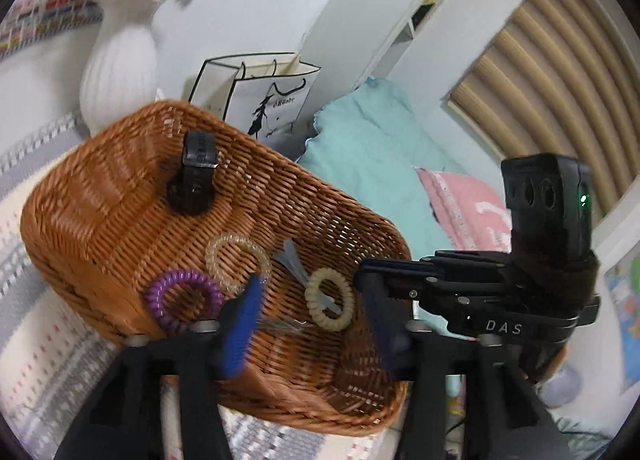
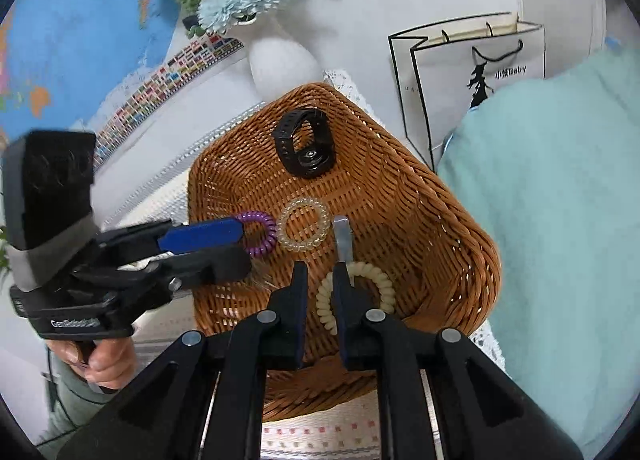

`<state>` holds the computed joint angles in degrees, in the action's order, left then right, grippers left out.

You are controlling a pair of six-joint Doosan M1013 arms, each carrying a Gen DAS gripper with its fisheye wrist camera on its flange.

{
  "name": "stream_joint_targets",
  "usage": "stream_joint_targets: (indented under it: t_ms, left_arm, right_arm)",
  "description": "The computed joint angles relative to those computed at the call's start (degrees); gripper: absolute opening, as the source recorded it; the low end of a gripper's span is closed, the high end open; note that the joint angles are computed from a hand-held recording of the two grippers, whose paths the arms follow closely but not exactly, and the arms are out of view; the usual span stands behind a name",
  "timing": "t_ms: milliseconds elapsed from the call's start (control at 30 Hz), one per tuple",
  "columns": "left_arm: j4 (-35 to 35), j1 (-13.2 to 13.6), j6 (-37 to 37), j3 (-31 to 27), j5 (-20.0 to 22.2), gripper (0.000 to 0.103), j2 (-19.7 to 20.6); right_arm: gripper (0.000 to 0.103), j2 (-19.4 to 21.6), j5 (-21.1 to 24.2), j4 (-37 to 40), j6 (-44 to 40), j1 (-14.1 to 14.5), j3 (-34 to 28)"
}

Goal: Organize jewelry
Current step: 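Carry the chain and cream hair tie over the wicker basket, then open both tools to drop the chain and hair tie into the basket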

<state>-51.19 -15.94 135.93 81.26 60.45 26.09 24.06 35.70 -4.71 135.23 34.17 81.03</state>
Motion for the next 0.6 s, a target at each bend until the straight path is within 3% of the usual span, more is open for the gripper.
stream_joint_targets:
  t_ms: [167, 333, 600]
  left_arm:
    - [-0.88, 0.93, -0.34, 1.04, 0.07, 0.064, -0.84]
    - [-0.29, 2.06, 1.9, 4.74, -3.48, 0.064, -4.27]
    - [0.97, 7.1, 4.73, 12.08, -11.38, 0.067, -12.03]
  right_arm:
    - [0.018, -0.89, -1.31, -1.36, 1.49, 0.41, 0.87]
    - [0.038, -1.07, -1.32, -4.09, 3.17, 1.6, 0.21]
    - [0.038, 0.75, 0.01, -1.77, -1.16, 3.29, -3.68]
